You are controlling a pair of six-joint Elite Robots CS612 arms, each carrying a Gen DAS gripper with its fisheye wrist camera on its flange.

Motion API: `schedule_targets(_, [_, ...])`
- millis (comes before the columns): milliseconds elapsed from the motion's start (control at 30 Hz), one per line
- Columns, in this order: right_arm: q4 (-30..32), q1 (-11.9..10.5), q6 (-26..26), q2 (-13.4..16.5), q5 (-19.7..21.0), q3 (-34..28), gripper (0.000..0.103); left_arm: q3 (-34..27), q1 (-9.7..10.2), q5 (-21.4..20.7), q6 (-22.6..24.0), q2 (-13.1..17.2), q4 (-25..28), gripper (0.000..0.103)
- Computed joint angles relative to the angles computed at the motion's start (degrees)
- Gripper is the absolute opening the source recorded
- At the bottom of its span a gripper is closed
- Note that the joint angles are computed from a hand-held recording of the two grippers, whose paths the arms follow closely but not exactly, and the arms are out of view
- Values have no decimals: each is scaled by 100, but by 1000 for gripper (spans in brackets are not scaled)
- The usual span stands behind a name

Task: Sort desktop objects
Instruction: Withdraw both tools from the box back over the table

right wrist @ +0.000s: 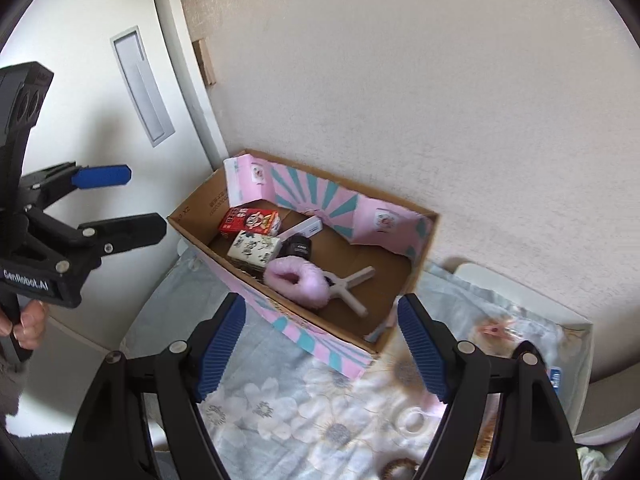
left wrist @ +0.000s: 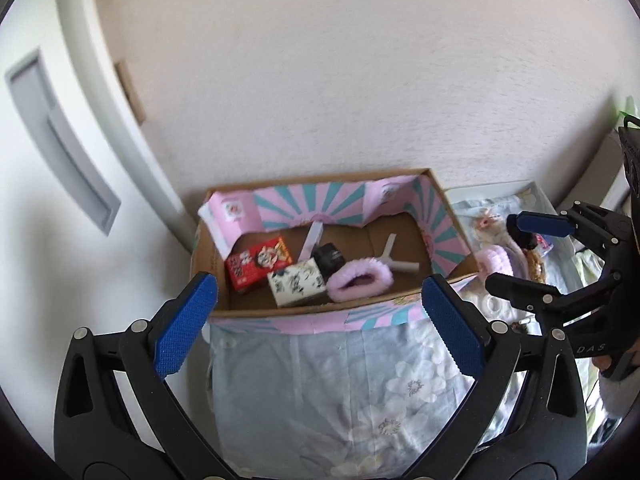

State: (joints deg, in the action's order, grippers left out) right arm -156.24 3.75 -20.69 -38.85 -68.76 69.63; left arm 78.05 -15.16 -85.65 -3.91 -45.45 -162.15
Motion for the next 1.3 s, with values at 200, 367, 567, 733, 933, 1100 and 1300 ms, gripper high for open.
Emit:
schedule_targets(200, [-600, -258, 322, -241, -241, 461, 75, -104, -129, -482, 47, 23, -125, 102])
schedule_targets(367, [-852, -497, 612, -426, -538, 829, 75, -240, -290, -724, 316, 99, 34, 102])
schedule_targets(567, [-940, -697, 805, -571, -955, 1153, 75, -313, -418, -1134, 558, 173, 150, 102])
schedule_targets(733, [-735, -813, 876, -558, -1012, 1232, 75, -321, -561, -1349, 674, 266, 423, 102])
schedule_targets(933, [-438, -902, 841, -447, -902, 1176, 75, -293, -713, -1492, 711, 406, 676, 102])
schedule_targets(1100, [-240, -936, 740, -268, -774, 1020, 75, -189, -831, -1571, 846, 516, 612, 102])
schedule_targets(1300, [-40, -931, 528, 26, -638, 759, 75, -162, -889, -1793, 691, 789, 303, 102])
